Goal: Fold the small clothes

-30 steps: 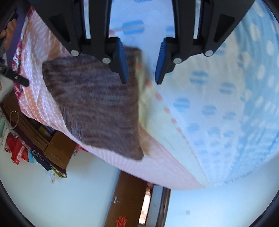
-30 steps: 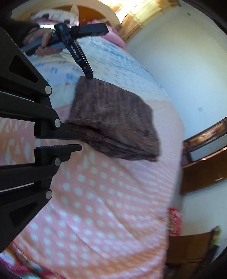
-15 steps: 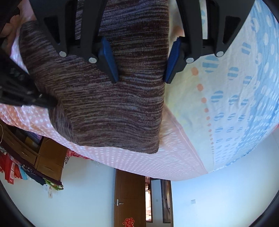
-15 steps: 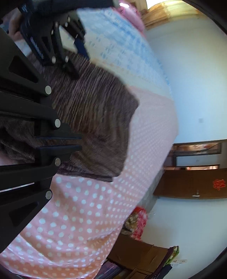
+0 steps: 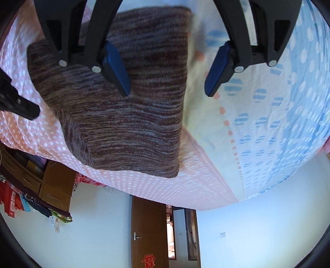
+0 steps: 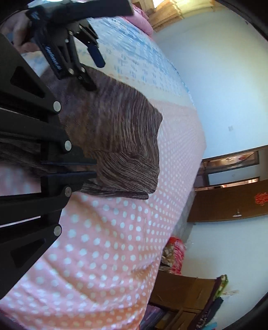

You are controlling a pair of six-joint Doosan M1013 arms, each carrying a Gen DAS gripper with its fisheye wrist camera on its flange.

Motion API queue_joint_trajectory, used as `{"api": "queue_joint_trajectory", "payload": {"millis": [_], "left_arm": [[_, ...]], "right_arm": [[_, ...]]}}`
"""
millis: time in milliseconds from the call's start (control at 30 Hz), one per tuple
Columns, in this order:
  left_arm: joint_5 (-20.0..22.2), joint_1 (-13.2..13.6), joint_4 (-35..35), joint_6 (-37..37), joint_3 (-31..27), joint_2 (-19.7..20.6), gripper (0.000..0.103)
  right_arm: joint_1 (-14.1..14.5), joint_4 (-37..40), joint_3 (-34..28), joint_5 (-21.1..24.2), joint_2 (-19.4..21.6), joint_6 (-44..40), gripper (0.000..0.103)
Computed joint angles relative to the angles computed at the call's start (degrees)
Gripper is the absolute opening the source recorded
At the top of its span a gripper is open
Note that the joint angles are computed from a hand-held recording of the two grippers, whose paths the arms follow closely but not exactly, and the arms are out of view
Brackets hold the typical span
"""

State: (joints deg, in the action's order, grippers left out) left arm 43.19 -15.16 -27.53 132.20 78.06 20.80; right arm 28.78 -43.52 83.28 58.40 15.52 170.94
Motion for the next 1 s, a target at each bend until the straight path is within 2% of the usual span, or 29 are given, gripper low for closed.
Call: {"api": "queue_joint_trajectory", "payload": {"millis": [33,100,133,233,333,600,867,1000], "left_arm": [[-0.25,0.21,-0.35,0.22,0.58,-0.55,0.082],[-1.13,0.56,-0.77,0.81,2.06,-1.88,0.087],[-1.8,0.72,-1.09,1.37,2.91,-2.58,0.09],[-2.4,1.48,-2.95,3.77,5.06,-4.29,0.091],[-1.88,1.78,-1.85,3.03,6.34,-5.48,0.096],[-0.8,2.7,-0.99,3.06,9.74,-8.46,0.098],[2.99,4.01,0.1,0.74,10.46,-10.33,0.102],[0.26,4.21,0.97,0.04,11.36,-12.57,0.103]], "right_arm": [[0.95,-0.98,0.07,1.09,-0.25,0.76,0.018],[3.05,-3.26,0.51,3.23,-0.96,2.61,0.058],[3.93,-4.45,0.65,4.31,-0.9,3.74,0.063],[6.53,-7.29,0.61,7.91,-0.87,4.93,0.063],[8.03,-7.71,0.35,10.38,-0.66,4.12,0.063],[10.25,-3.63,-0.57,13.39,-0.28,2.23,0.063],[12.42,-1.47,-1.32,16.05,-0.37,-0.13,0.063],[13.99,-2.35,-2.01,17.05,-0.95,-1.64,0.063]]}}
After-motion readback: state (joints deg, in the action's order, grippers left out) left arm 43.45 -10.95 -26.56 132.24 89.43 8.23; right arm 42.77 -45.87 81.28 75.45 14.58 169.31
